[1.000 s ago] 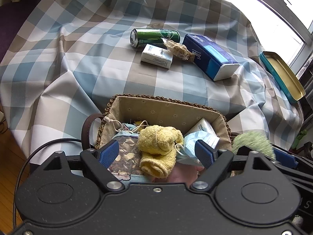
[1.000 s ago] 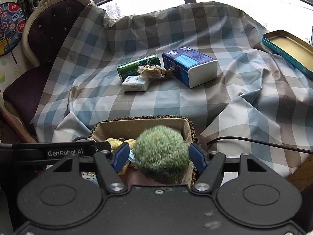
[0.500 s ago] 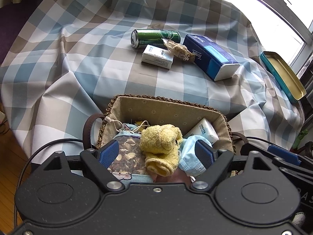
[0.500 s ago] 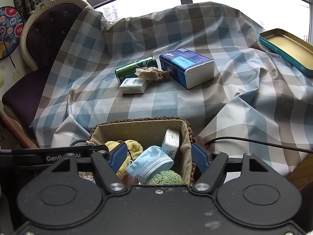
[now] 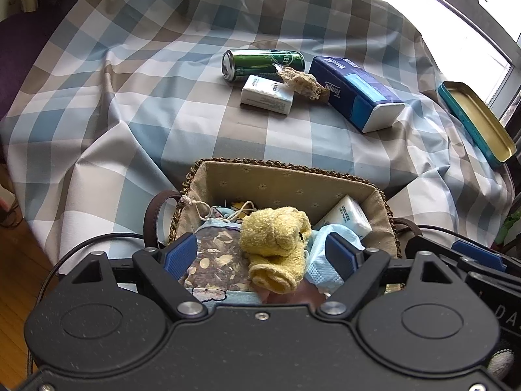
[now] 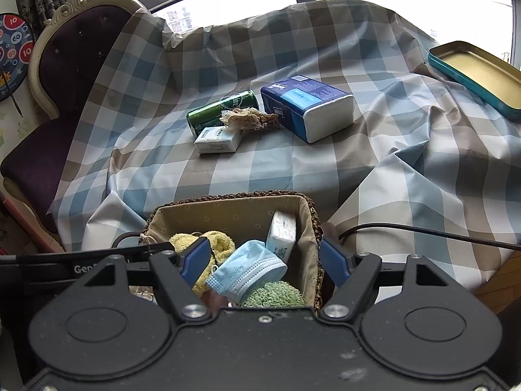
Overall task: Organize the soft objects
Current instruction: 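Move both open tools from the basket back toward the can and tissue packs, then reach the left tool to the white tissue pack while the right tool reaches the beige lace cloth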
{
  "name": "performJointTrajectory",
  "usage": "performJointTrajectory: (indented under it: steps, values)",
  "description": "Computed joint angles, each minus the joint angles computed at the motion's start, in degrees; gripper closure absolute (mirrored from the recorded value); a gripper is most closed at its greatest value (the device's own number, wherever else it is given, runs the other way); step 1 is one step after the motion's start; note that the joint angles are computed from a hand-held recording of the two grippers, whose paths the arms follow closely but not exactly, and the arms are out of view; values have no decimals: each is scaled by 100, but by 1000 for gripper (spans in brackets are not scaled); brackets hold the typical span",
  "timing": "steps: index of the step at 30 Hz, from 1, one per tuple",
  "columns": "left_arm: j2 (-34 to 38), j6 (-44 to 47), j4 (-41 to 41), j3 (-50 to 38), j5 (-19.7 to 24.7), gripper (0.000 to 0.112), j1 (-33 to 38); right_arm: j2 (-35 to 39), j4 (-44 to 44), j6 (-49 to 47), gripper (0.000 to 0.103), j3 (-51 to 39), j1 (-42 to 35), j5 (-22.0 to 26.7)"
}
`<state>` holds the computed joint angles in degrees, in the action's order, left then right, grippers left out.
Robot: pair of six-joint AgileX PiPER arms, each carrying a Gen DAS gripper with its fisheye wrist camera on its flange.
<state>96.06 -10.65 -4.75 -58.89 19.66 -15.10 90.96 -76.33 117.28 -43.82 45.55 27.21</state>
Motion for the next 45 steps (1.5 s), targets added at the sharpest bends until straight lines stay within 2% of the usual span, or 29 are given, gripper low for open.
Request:
performJointTrajectory:
  steps: [4,13,20,32,35,40,45]
  values:
    - [0,-391,446,16,-62,24,-34,76,48,-26,29,-27,-67,-65]
    - [257,-694,1079,-278,72,24,-77,325,282,-318,27,-225,-329,-280]
    - [633,-383,1028,-802,251,23,47,648,746,-949,26,-645,-725,-498]
    - [1509,78,900,-2204,725,23,209,1252,1004,-1474,25,-1483,-1447,-1090]
    - [1797,232,865,-2632,879,23,221,1437,874,-1391,19,-1714,-1642,-1283]
    - [2363,445,833,-3454,1201,23,215,1780,599,-1275,18,-2105,-1835,-1326]
    - [2980,664,824,-4372,1571,23,164,2142,726,-1538,17,-2549,-2008,-1334]
